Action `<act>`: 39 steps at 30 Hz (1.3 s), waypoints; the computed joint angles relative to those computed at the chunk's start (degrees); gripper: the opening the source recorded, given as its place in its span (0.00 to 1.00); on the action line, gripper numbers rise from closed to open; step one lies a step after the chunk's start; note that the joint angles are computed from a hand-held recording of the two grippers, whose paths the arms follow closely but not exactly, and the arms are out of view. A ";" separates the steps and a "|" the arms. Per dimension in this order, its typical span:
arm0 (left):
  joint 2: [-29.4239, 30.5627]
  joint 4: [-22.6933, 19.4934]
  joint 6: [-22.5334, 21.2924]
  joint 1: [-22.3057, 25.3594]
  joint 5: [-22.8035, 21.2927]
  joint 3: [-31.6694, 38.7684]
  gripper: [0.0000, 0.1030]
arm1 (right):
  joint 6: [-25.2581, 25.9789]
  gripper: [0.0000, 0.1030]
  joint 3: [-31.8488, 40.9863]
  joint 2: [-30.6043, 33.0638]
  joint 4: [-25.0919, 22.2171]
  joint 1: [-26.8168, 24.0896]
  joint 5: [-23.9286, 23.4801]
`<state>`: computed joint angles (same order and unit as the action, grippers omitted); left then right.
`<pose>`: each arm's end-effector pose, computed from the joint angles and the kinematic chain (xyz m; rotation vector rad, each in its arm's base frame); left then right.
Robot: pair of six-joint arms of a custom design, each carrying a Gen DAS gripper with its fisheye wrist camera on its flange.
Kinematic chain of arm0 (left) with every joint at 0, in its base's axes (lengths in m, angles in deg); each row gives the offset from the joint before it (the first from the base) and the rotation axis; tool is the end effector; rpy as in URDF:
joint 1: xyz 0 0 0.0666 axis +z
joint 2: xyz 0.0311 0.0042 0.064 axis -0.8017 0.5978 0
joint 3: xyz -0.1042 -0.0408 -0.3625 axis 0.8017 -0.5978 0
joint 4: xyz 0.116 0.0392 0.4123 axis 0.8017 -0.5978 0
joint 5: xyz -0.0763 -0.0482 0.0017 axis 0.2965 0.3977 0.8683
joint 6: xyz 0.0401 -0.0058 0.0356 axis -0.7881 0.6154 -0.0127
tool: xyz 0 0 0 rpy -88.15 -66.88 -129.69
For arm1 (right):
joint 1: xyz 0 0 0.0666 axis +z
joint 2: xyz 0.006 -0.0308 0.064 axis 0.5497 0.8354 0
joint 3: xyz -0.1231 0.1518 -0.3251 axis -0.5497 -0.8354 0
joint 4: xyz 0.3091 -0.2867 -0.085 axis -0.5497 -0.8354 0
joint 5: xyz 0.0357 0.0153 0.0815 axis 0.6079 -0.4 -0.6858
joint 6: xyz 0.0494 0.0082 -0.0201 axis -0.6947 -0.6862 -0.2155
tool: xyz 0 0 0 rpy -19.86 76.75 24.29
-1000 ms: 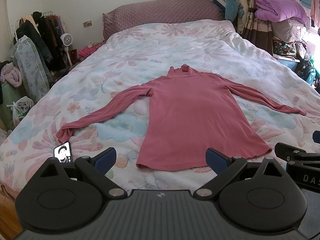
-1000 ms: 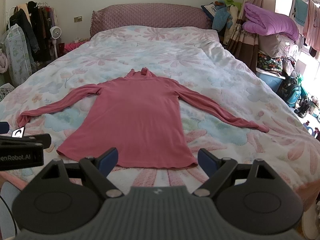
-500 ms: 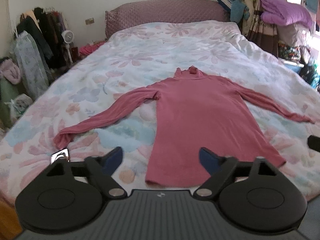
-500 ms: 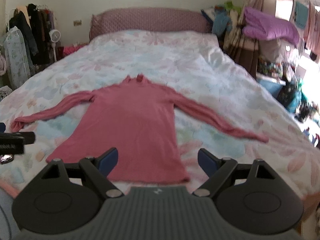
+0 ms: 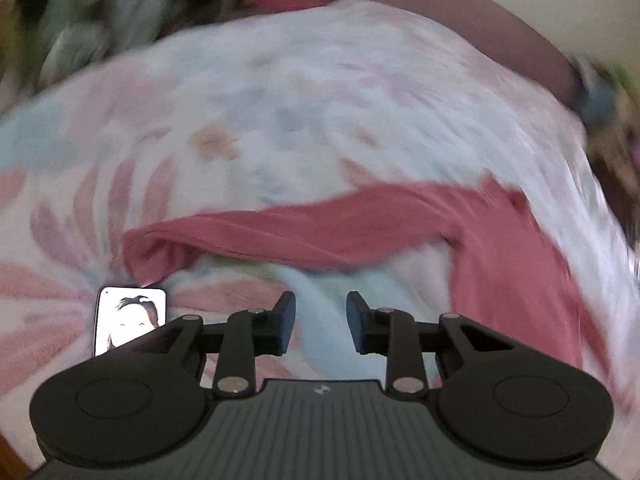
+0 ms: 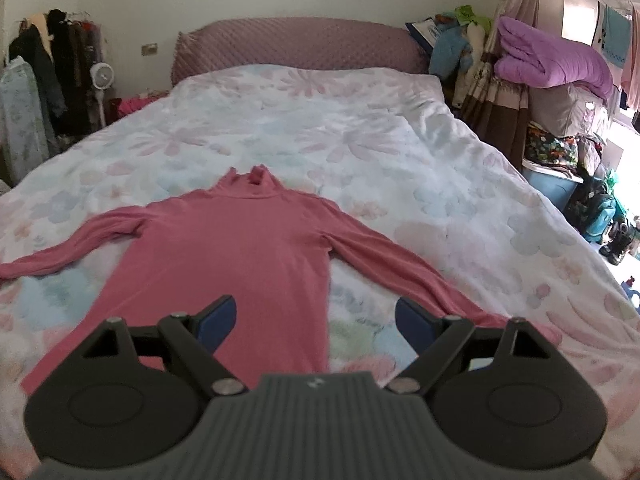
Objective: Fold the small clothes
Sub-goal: 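Grasp the sleeve cuff nearest the left tool with the left gripper, then carry the sleeve across the shirt body with the left gripper and release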
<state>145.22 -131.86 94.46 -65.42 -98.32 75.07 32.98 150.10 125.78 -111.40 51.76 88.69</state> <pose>0.3753 -0.0750 0.4420 -0.6981 2.3652 -0.1981 0.3480 0.1050 0.4953 -0.0625 2.2435 -0.0699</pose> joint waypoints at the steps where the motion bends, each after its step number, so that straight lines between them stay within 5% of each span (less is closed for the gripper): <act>1: 0.37 0.85 1.09 2.71 1.45 -0.51 0.33 | 0.20 0.80 0.39 1.36 0.78 -0.40 -0.28; 4: 1.61 3.28 4.23 9.35 5.68 -1.84 0.33 | -0.58 0.79 2.52 6.49 2.29 -1.69 -1.70; 7: 4.36 4.00 8.81 14.06 9.89 -1.77 0.33 | -1.76 0.66 5.26 11.86 2.22 -2.49 -2.57; 13: 6.66 9.27 19.23 19.09 15.02 -4.31 0.35 | -0.09 0.66 7.80 17.97 4.31 -2.64 -2.78; 17: 8.16 9.15 25.58 19.88 15.32 -4.68 0.34 | 0.25 0.66 8.44 19.86 4.82 -2.89 -2.76; 20: 7.48 11.95 28.52 19.61 13.29 -5.94 0.05 | 0.78 0.66 8.56 20.57 5.05 -2.97 -2.74; 22: 7.27 12.87 27.89 18.15 9.67 -5.26 0.05 | 1.09 0.66 8.76 21.12 5.11 -3.27 -3.04; 25: 8.18 12.10 19.03 13.02 0.80 -0.96 0.04 | 1.62 0.66 9.23 21.91 4.29 -3.80 -3.21; 31: 16.31 14.70 -11.18 -1.96 -13.54 13.27 0.04 | 1.29 0.66 11.81 24.58 2.80 -5.18 -5.88; 35: 25.03 14.57 -26.15 -10.20 -15.86 22.25 0.04 | 2.10 0.66 13.42 25.72 3.28 -5.16 -7.45; 39: 33.06 10.69 -36.34 -15.65 -10.65 28.21 0.04 | 2.18 0.66 14.83 26.90 3.43 -5.34 -8.46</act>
<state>178.27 -121.16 58.12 -81.06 -108.96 103.28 35.16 164.93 152.67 -107.97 46.42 80.23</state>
